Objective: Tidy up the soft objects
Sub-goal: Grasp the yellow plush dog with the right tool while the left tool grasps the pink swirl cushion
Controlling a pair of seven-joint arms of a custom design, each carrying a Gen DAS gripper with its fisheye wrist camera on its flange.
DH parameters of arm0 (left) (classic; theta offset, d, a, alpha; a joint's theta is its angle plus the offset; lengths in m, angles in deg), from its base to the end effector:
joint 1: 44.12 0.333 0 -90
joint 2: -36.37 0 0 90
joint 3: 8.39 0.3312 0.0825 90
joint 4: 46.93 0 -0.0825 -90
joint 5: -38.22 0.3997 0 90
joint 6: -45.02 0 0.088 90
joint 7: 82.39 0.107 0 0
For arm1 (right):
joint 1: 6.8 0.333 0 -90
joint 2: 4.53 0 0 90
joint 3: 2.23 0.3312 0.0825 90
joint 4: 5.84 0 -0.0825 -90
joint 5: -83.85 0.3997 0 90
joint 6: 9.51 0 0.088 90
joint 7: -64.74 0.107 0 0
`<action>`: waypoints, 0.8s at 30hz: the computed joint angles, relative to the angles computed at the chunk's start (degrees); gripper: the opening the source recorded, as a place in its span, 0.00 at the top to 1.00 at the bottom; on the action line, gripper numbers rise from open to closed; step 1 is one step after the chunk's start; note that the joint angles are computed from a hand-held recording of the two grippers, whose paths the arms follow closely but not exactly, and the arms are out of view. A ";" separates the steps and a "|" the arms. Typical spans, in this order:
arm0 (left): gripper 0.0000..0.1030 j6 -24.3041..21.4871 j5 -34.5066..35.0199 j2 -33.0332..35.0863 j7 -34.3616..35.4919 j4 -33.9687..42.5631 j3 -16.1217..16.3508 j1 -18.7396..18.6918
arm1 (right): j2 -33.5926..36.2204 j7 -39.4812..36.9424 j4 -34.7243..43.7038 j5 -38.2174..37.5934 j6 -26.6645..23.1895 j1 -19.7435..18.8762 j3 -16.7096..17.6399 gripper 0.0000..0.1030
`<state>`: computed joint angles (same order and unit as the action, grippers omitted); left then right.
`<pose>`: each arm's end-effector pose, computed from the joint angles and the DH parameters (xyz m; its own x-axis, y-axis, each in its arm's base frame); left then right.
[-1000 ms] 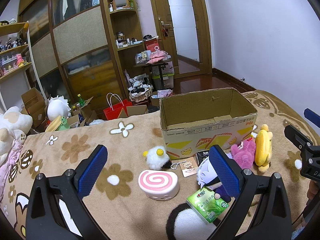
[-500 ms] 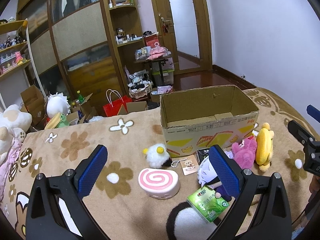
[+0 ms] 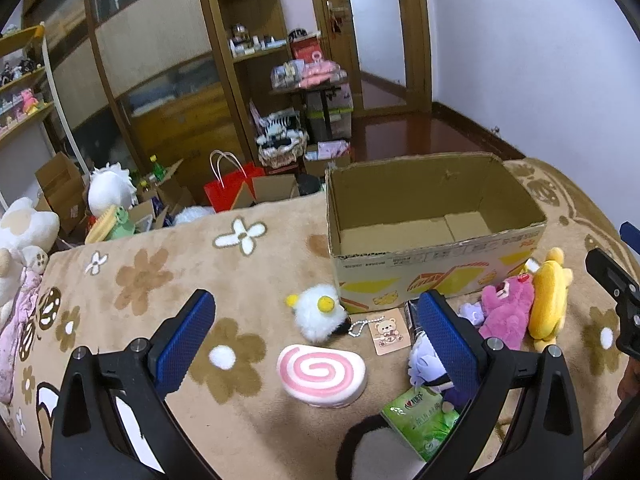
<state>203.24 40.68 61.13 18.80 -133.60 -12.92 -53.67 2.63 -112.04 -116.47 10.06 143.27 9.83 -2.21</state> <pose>0.7335 -0.1738 0.5217 -0.3748 -0.9152 -0.1484 -0.5991 0.3612 -0.7146 0.6040 0.2100 0.4821 -0.2821 -0.9579 -0.0541 -0.4939 0.1933 -0.8478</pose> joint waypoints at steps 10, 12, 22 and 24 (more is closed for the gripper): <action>0.02 -13.26 2.19 7.44 -0.97 10.09 0.64 -0.99 | 5.34 -10.47 1.98 12.99 6.06 -0.93 -1.49 0.03; 0.02 -16.16 2.58 8.87 -0.87 11.98 0.61 -1.05 | 5.92 -12.01 1.86 15.73 6.98 -0.95 -1.95 0.07; 0.03 -27.99 2.06 14.52 -1.41 20.52 0.07 -0.55 | 7.60 -21.30 0.35 30.05 9.70 -1.94 -2.59 0.32; 0.03 -30.78 1.36 15.74 -1.65 22.72 -0.16 -0.24 | 7.99 -23.79 0.04 33.13 10.19 -2.29 -2.34 0.40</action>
